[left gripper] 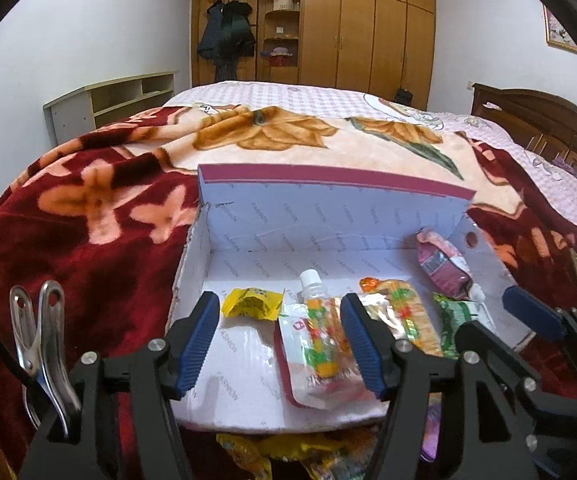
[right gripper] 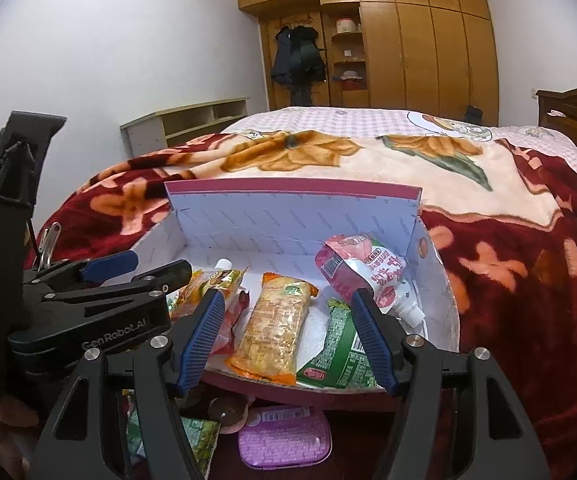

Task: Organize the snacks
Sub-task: 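Withdraw both open tools from the box toward the snack pile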

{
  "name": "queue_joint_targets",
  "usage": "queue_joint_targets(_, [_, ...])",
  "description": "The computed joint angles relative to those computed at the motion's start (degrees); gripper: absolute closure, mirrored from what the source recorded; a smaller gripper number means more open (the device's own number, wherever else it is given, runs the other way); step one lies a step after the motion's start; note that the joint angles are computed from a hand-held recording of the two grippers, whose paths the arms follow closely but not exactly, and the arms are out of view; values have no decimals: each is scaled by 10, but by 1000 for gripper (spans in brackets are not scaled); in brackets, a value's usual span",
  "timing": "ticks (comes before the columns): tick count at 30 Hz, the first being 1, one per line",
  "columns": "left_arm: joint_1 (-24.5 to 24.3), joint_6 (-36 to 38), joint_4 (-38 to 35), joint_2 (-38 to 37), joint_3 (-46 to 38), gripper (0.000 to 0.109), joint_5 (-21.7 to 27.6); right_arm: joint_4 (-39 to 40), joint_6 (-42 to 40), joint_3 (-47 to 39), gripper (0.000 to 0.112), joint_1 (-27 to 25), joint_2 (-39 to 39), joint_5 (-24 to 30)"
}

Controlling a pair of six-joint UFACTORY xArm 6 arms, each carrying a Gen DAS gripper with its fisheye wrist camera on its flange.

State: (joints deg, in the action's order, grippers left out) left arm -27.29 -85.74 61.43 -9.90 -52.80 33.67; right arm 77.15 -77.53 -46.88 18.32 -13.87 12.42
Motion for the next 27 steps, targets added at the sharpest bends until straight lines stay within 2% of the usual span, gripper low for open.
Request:
queue_joint_targets(8, [-18,0,-15,-43,28,42,5,-12,2,29,45,-3,-47,21])
queue_joint_targets(27, [-56,-8,-35,-133,103,42,44,-97,87,100,45,-33,-132,70])
